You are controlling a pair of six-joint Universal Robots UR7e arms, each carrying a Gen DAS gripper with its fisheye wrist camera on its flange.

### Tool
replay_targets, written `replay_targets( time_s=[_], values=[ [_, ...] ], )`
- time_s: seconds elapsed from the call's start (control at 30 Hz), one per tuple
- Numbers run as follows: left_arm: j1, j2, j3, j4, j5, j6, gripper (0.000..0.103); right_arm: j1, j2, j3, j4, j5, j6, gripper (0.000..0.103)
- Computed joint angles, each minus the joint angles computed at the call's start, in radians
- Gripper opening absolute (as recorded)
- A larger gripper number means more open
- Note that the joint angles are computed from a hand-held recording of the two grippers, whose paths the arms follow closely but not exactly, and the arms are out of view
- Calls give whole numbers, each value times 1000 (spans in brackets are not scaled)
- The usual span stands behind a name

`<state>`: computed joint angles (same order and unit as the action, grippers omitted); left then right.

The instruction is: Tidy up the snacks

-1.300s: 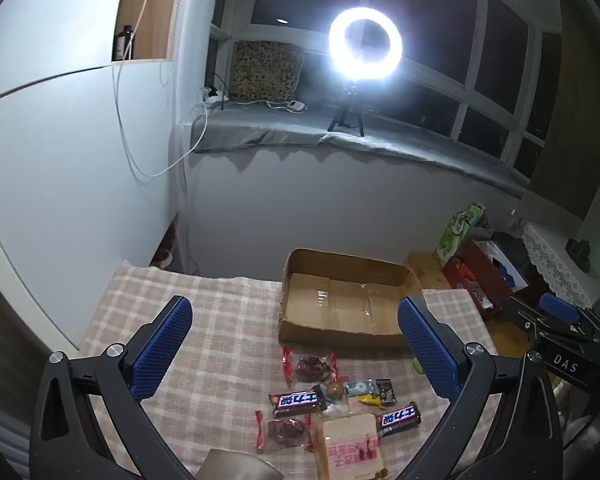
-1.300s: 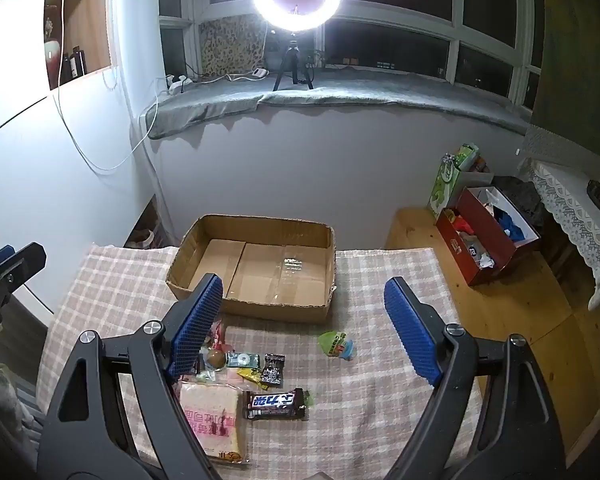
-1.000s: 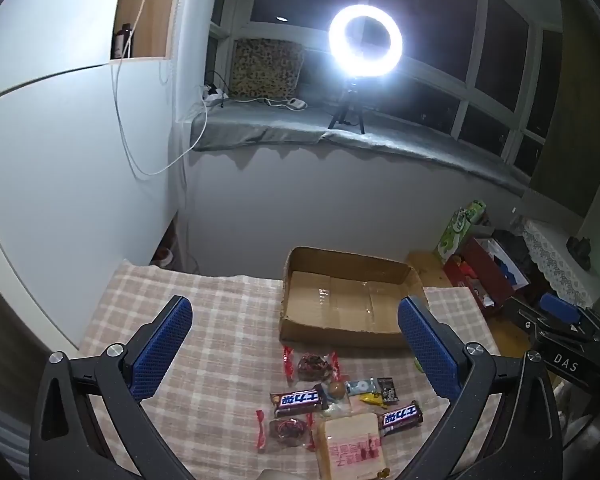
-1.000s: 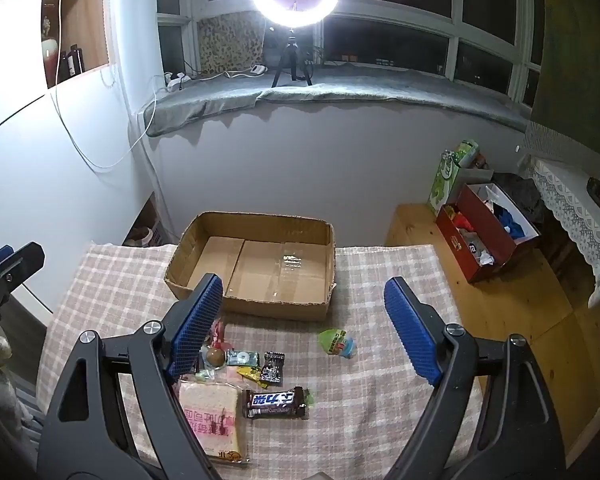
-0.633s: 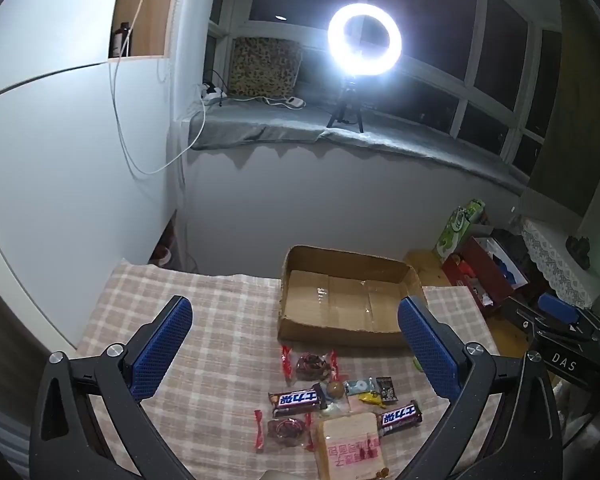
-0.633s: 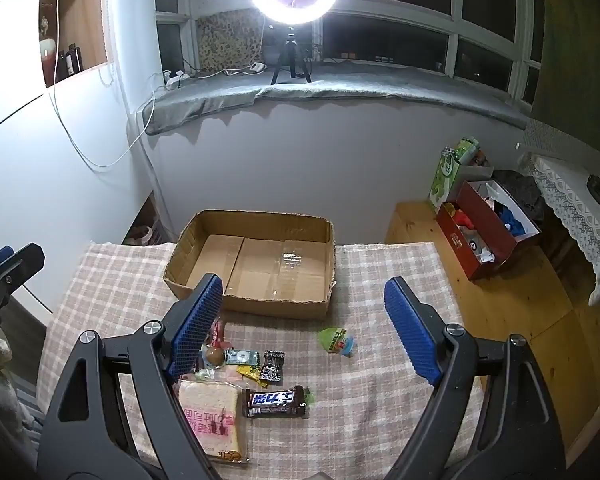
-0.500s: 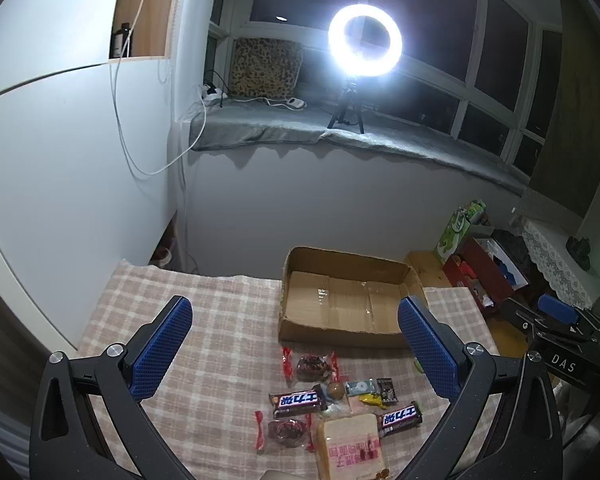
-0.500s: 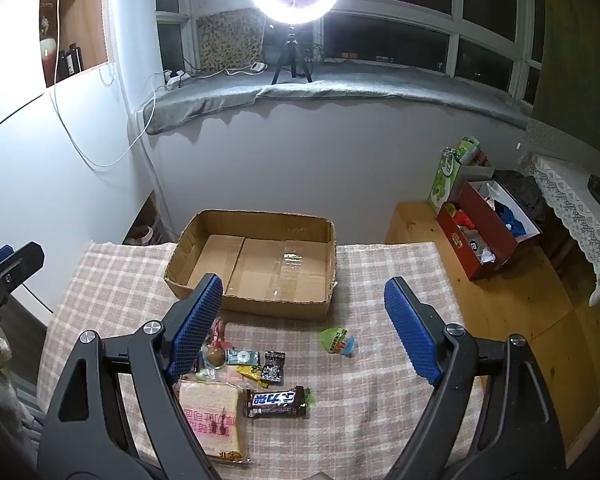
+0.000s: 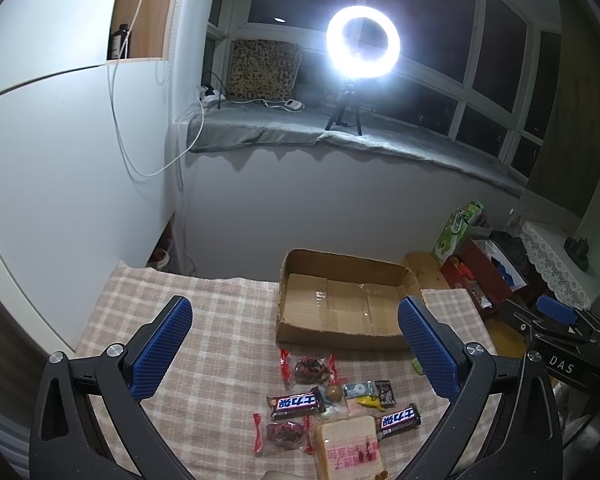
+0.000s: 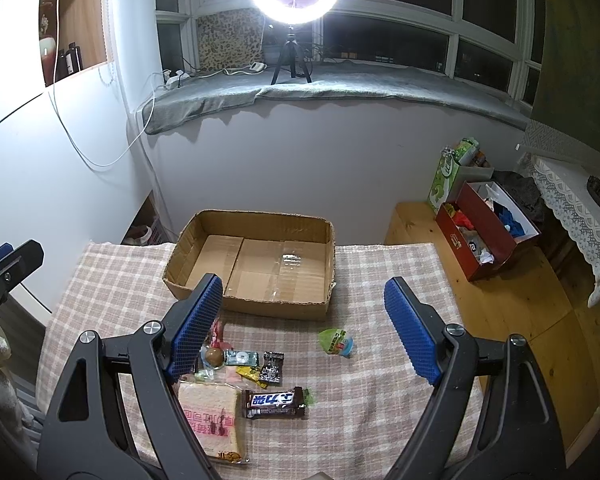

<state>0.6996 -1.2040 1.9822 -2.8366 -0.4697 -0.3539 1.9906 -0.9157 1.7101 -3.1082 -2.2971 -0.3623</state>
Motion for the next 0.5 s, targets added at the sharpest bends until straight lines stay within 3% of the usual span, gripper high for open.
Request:
replay_targets(
  time_s=[0.5],
  values=[
    [-5,0,11,-36,6,25,102,0,5,0,-4,-1,3,86]
  ],
)
